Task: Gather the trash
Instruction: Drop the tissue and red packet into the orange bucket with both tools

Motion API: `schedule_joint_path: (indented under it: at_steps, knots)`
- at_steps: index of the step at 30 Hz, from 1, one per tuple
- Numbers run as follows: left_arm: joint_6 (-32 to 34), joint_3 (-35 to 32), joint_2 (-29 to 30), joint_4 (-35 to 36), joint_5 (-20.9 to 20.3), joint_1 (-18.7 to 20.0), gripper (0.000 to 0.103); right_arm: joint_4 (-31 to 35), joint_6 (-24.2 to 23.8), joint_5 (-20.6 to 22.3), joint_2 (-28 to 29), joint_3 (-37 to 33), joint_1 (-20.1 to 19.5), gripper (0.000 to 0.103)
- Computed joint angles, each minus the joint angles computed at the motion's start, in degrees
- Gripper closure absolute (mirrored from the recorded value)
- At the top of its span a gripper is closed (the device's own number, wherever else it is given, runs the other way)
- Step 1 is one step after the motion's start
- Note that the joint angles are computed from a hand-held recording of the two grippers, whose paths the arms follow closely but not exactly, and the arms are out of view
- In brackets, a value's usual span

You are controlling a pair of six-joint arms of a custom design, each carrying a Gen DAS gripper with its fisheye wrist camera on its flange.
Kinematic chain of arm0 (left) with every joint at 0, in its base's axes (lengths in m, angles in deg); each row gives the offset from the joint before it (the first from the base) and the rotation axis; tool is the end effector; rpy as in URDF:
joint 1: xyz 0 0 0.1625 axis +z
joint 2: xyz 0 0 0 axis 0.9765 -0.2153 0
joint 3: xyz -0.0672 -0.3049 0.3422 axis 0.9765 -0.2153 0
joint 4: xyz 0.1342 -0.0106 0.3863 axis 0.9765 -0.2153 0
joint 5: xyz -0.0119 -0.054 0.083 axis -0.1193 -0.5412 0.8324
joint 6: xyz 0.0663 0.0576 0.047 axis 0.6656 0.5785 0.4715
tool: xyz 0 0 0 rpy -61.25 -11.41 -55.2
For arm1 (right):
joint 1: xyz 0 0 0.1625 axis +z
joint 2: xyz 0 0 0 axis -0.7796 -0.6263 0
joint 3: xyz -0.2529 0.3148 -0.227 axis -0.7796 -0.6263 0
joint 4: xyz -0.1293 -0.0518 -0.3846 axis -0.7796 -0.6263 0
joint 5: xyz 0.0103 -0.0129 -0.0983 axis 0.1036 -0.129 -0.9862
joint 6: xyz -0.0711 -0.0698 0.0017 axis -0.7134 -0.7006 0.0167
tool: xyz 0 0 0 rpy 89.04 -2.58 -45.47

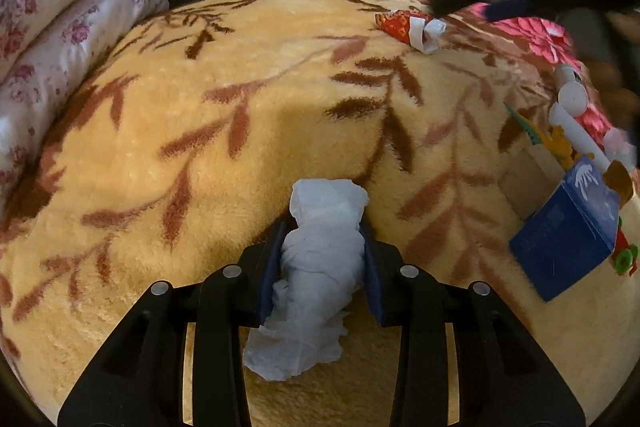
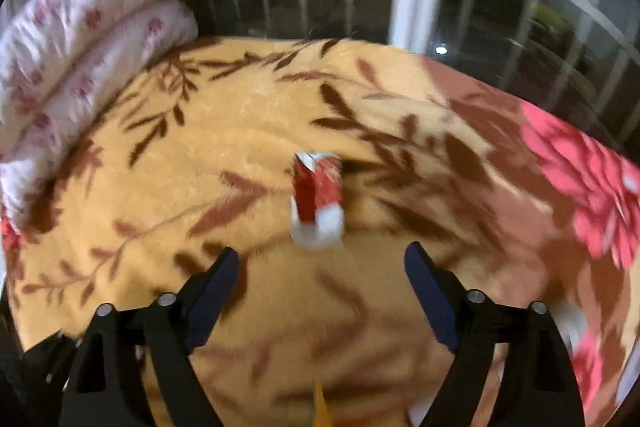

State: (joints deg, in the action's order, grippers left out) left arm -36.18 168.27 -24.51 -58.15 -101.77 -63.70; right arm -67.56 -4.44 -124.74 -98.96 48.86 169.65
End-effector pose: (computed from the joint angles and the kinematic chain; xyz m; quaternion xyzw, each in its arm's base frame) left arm -0.3769 -0.3049 0.1942 0.1593 0.8802 -0.2934 0.3374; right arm 0.3462 -0.4956 0.3402 0.2637 -0.8897 0.1970 0.3163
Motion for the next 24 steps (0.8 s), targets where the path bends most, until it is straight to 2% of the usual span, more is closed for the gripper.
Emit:
schedule_joint_path:
  at_steps: [2,4,5,6,7,11,15,18,22,24]
  knots:
    - [0.01,0.61,-0.24,-1.44,0.26,0.05,0.068,-0.72,-0.29,-1.76,3.88,-2.20,-0.65,0.018]
    - [-0.21,0.36,0.26,-0.76,0.89,0.01,0.068,-0.19,0.92,-2.70,6.25,-3.74,-1.49,0.026]
    - [-0.25,0.20,0.54,-0.53,1.09,0.01,0.068,1.72,2.69,-3.21,7.61,-4.98,-2.09,0.056]
    - [-0.23,0.19,0.63,-0.59,1.15,0.12,0.068,4.29,4.48,-3.65,8.50,-6.05,-2.43,0.074]
    - [-0.14,0.32,0.56,-1.10,1.12,0.28,0.068,6.08,6.32,-4.13,8.91,-6.59,-2.62,0.075]
    - [0.34,0.83,0.13,-2.66,0.93,0.60,0.068,5.36,8.90,-4.11,6.67,-5.02,-1.16,0.077]
    - [0.34,1.02,-0.06,-2.99,0.97,0.59,0.068,3.97,8.18,-3.87,-0.41,0.27,2.89,0.077]
    - [0.51,1.06,-0.18,-3.12,0.98,0.67,0.068,4.03,9.68,-4.54,-6.59,5.50,6.67,0.077]
    - [0.74,0.87,-0.28,-2.65,0.63,0.51,0.068,7.17,17.28,-6.36,-15.75,13.08,13.48,0.077]
    - [1.37,0.67,-0.39,-2.09,0.38,-0.10,0.069,11.70,24.48,-6.90,-22.38,17.66,18.62,0.076]
